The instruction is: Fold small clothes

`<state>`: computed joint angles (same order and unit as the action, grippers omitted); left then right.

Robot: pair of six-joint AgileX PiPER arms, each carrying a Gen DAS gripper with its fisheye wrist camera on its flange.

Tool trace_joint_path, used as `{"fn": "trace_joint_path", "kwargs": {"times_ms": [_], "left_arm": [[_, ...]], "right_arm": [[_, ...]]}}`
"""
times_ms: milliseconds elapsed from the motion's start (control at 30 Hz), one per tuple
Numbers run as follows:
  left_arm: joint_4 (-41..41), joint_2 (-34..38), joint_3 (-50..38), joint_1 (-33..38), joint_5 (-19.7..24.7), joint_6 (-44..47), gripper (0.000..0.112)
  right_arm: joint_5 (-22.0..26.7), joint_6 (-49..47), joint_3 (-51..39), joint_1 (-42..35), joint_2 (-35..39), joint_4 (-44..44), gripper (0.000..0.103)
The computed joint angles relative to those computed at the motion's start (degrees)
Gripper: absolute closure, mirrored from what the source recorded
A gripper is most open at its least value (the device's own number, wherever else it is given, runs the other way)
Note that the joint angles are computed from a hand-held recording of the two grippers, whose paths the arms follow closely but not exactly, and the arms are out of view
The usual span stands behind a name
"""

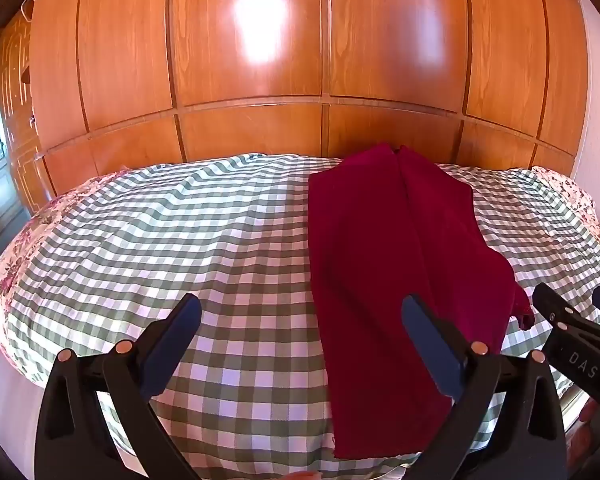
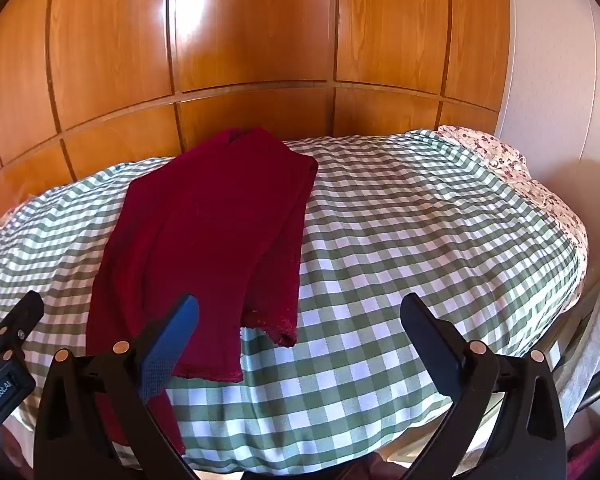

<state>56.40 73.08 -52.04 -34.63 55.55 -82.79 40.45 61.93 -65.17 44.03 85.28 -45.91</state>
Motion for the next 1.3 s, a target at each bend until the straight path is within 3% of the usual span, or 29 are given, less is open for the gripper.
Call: {"fn": "trace_joint_path", "kwargs": {"times_ms": [1300], "left_arm": [[0.26, -0.05, 1.29, -1.06, -0.54, -2.09, 0.012]], "right_arm": [[0.66, 1.62, 0.07, 0.96, 0.24, -1.23, 0.003]]}}
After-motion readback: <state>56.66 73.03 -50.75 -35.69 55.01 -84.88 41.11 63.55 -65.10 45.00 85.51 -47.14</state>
